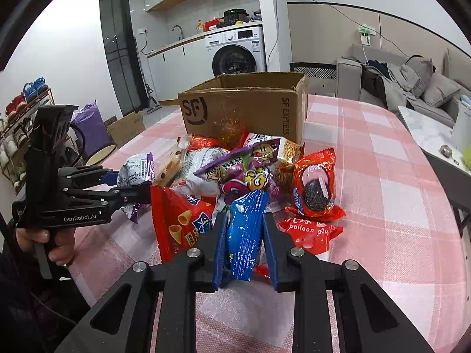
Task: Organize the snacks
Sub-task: 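Grasp the white-purple bag with left tool while right tool grasps blue packet, then carry both packets into the SF box and open both tools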
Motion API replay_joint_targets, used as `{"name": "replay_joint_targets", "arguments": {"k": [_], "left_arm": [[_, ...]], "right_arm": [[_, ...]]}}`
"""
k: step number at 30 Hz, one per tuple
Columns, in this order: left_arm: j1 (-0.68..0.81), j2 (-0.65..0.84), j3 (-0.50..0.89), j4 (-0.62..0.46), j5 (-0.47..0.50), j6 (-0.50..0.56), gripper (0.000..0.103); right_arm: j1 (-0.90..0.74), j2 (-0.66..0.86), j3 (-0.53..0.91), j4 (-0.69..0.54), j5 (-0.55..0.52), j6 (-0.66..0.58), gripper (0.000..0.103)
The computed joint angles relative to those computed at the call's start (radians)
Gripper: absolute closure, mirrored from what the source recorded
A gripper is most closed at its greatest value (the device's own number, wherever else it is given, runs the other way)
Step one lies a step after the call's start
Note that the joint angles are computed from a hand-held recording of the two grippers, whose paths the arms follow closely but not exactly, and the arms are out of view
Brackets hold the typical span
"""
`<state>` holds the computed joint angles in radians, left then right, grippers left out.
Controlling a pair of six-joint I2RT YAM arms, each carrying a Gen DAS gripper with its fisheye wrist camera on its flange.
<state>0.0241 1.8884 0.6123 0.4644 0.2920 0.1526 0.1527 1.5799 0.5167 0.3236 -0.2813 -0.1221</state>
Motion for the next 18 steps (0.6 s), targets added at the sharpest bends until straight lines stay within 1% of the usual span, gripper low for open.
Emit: {"name": "replay_joint_targets", "arguments": {"k": [4, 5, 9, 11, 13, 14, 15, 18], "left_arm": [[0.003, -0.008, -0.014, 0.007, -0.001, 0.008, 0.061], [0.001, -0.006, -0.018, 0.014, -0.005, 0.011, 0.061], [-0.010, -0.001, -0.032, 0.040, -0.023, 0.018, 0.061], [-0.017, 0.003, -0.035, 0.050, -0.032, 0.021, 0.061], [-0.019, 0.004, -0.035, 0.053, -0.035, 0.021, 0.061], [-0.018, 0.004, -0.035, 0.052, -0.034, 0.022, 0.061], [-0.015, 0.004, -0.034, 0.053, -0.030, 0.020, 0.061], [-0.009, 0.004, -0.034, 0.055, -0.016, 0.013, 0.061]], "right_arm": [[0.007, 0.010, 0.008, -0.033, -0.001, -0.006, 0.079], [0.011, 0.007, 0.000, -0.024, 0.006, -0.003, 0.079], [0.033, 0.028, 0.011, -0.054, 0.001, -0.024, 0.073], [0.057, 0.065, 0.026, -0.064, 0.015, -0.033, 0.072], [0.074, 0.088, 0.029, -0.050, 0.030, -0.029, 0.072], [0.074, 0.092, 0.028, -0.044, 0.026, -0.023, 0.074], [0.072, 0.091, 0.029, -0.043, 0.015, -0.021, 0.076], [0.066, 0.064, 0.007, -0.015, 0.007, -0.019, 0.078]]}}
